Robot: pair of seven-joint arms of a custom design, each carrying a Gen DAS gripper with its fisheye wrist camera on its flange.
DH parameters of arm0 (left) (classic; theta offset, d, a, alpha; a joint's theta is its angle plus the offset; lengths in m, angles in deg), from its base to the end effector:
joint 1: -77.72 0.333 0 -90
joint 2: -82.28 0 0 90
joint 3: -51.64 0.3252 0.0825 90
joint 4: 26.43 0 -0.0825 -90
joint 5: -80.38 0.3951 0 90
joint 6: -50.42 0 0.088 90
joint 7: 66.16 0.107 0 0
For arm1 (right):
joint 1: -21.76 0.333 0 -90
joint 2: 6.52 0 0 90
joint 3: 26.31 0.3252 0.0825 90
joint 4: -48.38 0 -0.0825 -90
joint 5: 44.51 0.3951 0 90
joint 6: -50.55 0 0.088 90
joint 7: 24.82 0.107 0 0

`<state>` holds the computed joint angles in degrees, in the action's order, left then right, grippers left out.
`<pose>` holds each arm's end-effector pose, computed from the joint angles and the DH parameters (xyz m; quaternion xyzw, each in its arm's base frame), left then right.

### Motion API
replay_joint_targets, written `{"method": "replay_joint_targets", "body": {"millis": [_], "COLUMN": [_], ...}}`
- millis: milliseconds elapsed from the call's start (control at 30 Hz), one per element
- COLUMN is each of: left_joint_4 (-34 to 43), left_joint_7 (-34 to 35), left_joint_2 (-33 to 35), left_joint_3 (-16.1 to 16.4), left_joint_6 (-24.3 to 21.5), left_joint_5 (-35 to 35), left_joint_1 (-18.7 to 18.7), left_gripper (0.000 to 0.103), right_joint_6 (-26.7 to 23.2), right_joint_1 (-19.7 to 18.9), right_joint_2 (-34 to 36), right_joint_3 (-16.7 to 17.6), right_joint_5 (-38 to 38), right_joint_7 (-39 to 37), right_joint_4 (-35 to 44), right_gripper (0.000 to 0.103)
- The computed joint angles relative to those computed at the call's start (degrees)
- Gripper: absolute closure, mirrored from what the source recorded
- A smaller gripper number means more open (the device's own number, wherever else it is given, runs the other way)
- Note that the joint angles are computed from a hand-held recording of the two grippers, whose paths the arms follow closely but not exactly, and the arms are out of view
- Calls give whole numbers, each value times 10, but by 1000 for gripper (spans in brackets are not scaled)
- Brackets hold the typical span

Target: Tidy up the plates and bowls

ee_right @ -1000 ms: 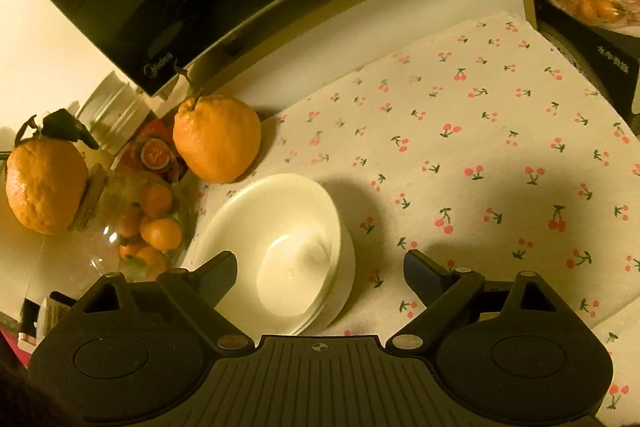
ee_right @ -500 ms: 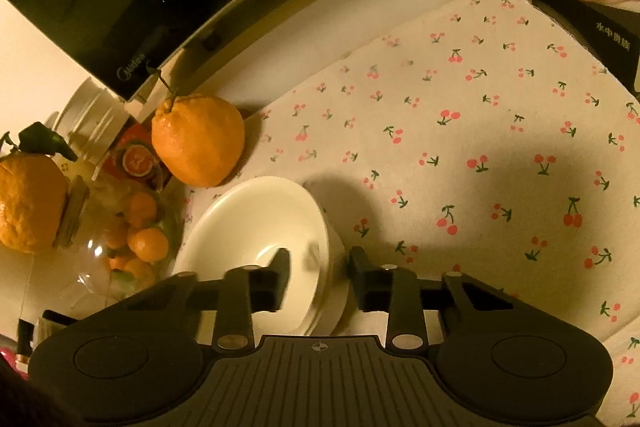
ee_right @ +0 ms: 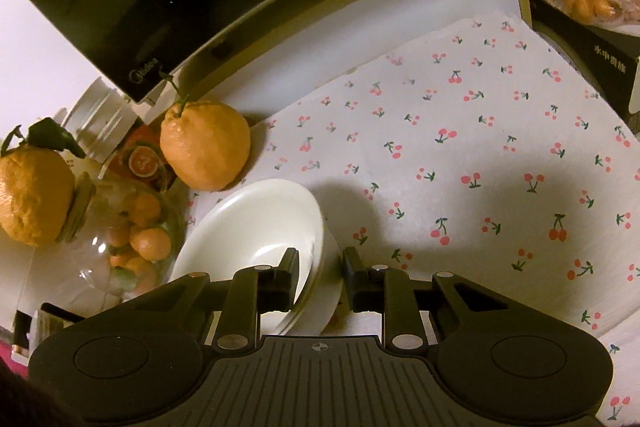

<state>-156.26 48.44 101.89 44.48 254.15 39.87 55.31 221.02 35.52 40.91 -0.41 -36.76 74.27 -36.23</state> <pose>0.5377 -0.2093 0.3054 -0.5962 0.6821 -0.3360 0.2578 0.6626 0.4150 0.2993 -0.6988 0.6020 0.0286 0.3854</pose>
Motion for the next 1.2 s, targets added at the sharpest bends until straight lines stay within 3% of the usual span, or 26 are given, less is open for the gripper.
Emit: {"method": "replay_joint_targets", "body": {"millis": [300, 600, 1200], "left_joint_4": [-27, -54, -75], "left_joint_7": [-28, -25, 57], "left_joint_2": [-24, -59, -101], "left_joint_3": [-22, -26, -45], "left_joint_6": [16, 16, 15], "left_joint_5": [24, -2, -102], "left_joint_1": [19, 7, -23], "left_gripper": [19, 19, 21], "right_joint_6": [31, 43, 56], "right_joint_1": [-28, -62, -139], "right_joint_2": [-34, -78, -150], "right_joint_3": [29, 63, 134], "right_joint_5": [-4, -10, 11], "right_joint_7": [-17, -35, -63], "right_joint_4": [-48, -108, -207], "right_gripper": [80, 80, 80]}}
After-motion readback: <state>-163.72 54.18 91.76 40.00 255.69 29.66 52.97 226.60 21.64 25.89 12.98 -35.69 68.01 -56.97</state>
